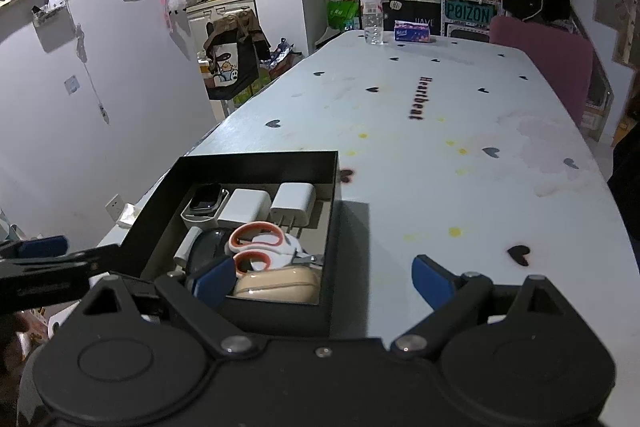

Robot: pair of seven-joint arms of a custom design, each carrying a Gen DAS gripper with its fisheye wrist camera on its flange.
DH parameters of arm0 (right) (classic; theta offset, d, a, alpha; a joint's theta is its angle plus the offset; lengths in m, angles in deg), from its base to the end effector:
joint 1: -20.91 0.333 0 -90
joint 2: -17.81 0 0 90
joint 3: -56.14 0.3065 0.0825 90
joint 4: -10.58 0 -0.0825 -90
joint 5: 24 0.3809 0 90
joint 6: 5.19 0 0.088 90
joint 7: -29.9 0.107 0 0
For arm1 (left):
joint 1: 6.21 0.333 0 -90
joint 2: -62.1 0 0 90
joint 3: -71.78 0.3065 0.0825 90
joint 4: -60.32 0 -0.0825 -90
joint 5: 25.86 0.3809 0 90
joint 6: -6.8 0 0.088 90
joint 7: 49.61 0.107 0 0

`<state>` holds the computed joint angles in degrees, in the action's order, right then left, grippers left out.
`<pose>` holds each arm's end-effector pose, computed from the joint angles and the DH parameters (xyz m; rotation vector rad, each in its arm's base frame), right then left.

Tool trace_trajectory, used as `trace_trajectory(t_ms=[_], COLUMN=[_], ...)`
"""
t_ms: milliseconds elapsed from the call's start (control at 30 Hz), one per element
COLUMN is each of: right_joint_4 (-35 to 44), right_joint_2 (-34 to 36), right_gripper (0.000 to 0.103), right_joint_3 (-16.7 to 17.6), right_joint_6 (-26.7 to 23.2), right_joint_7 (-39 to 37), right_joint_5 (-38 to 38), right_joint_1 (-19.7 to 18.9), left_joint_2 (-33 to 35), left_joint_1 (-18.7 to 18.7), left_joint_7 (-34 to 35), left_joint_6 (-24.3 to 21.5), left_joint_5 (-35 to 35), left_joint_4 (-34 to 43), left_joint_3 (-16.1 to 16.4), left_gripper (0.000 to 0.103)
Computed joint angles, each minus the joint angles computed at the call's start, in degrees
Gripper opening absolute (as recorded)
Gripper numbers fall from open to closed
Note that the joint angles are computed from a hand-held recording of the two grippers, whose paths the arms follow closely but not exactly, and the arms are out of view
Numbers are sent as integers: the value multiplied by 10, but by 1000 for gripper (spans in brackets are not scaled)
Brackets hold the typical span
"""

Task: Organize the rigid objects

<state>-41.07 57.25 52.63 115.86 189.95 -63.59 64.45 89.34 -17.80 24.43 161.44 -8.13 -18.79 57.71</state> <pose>0.5966 0.4880 0.5561 -1.4368 1.9342 -0.7794 0.6786 -0.2900 0.5416 -1.4656 2.0115 -0.9529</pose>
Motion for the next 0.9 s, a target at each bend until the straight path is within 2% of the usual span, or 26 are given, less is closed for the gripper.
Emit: trace_trajectory(t_ms=[133,267,333,533,700,900], right_joint_4=[-14,-32,-37,-56,-58,-53], right_joint_2=[-12,-24,-27,-41,-44,-42], right_gripper=[97,99,99,100,100,100], right_joint_3=[0,2,4,8,13,15], right_joint_6=[-12,-14,-17,-25,-32,-43], right_joint_7=[2,6,8,11,12,3], right_joint_5=[-7,-14,-18,-30,-36,-37], right_joint_1=[4,4,4,5,5,6], left_joint_2=[-30,-48,-52,-62,-60,-57], left_joint_1=[4,5,11,2,-6,-9], left_joint_7=[-2,-3,12,1,-8,-19], left_joint_6=[14,19,11,18,-11,-21], left_joint_5=[3,8,-3,10,12,16], left_joint_4=[-38,-56,-58,-71,-59,-54], left_joint_3=[1,0,-8,-1,3,6], left_gripper=[97,103,103,103,103,103])
